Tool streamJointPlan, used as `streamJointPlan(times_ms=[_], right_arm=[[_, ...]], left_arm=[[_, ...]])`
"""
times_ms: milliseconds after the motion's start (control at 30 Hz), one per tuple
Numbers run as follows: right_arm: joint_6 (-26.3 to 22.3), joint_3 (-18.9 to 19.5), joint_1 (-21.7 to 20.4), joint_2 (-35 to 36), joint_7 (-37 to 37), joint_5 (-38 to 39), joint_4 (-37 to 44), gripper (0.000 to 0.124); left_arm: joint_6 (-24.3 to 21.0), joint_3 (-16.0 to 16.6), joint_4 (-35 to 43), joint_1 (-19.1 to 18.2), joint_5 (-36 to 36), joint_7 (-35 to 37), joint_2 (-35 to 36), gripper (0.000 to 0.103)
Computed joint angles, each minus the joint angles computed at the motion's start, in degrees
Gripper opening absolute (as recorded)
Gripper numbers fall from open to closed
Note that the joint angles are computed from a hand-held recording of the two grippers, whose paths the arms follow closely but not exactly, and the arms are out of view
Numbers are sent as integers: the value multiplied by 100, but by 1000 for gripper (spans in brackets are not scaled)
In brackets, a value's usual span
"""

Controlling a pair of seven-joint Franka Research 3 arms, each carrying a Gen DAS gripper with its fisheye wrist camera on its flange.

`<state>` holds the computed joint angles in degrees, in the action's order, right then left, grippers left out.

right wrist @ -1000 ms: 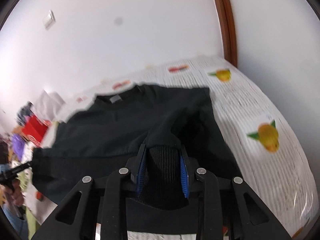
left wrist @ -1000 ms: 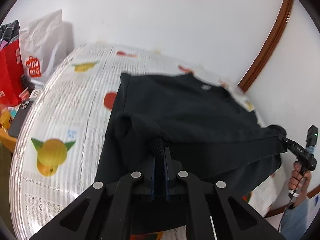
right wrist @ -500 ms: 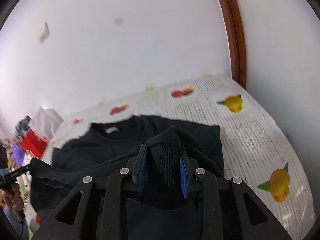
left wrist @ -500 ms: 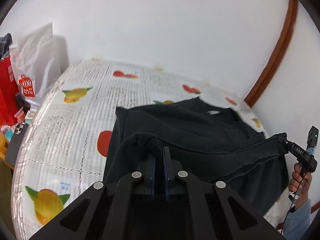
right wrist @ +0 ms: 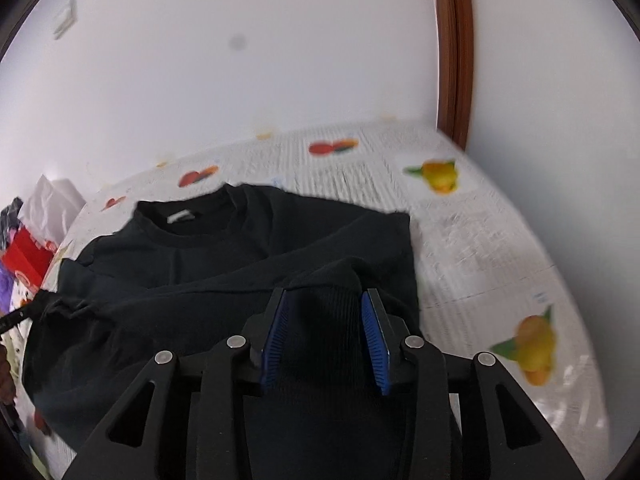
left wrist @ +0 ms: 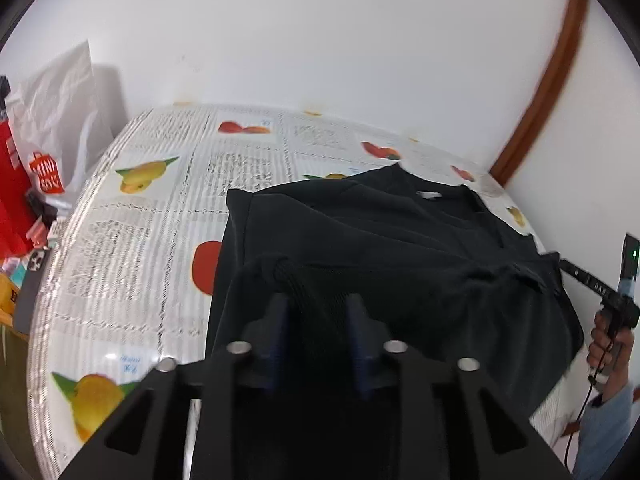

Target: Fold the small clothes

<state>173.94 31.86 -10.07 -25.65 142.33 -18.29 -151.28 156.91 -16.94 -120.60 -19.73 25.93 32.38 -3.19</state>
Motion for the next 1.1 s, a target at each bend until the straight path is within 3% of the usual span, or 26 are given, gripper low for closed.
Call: streamJointPlan(times_ms=[100,167,233,300,400,467,600,700,767,867,933,1033,1100], right_arm=[[41,-550,817,-135,-447,329,-203,41],[7,-802,1272,-11,-771,584,-240,41],[-32,-727,1343,172,-894,657,-195,41],[-130,-585,1265,505,-885,610,-41,41],[-118,-290,850,958,-417,157,227,41],[-303,142,282,1187,204,-541,539,41],[-481,502,-482,1673,1375,-1917,1226,41],[-239,264,-606,1797,1874,-2322,1372,41],[-125,-40,-448,1813,1617,-2251,1363,41],[-431,-199,-350,1786,1598,-2689,1462,45],[-536,-357,-247,1872,1429,-2875,1544,53],[-799,-606,-48,2154,1082,-2835,1785,55],[-806,-798,84,2402,797,-2595,1937,55]], left_arm=[[74,-41,-221,-73,-82,137,-229,38],[220,-16,-363,-196,-559,557,-289,39],[221,-34,-359,-251,-795,742,-218,39],[100,-57,-195,-292,-964,924,2,39],[-260,-76,239,-291,-542,649,430,40],[-431,-20,593,-315,-54,382,721,41],[-828,162,1327,-386,506,84,1215,41],[-657,246,1527,-267,275,226,1321,41],[-955,390,1632,-361,797,-57,1306,41],[-1127,462,1523,-361,1371,-229,1181,41],[-979,433,1394,-217,1185,-125,1140,41],[-621,373,1317,-41,753,234,1191,41],[-674,348,1424,-31,632,470,1306,41]])
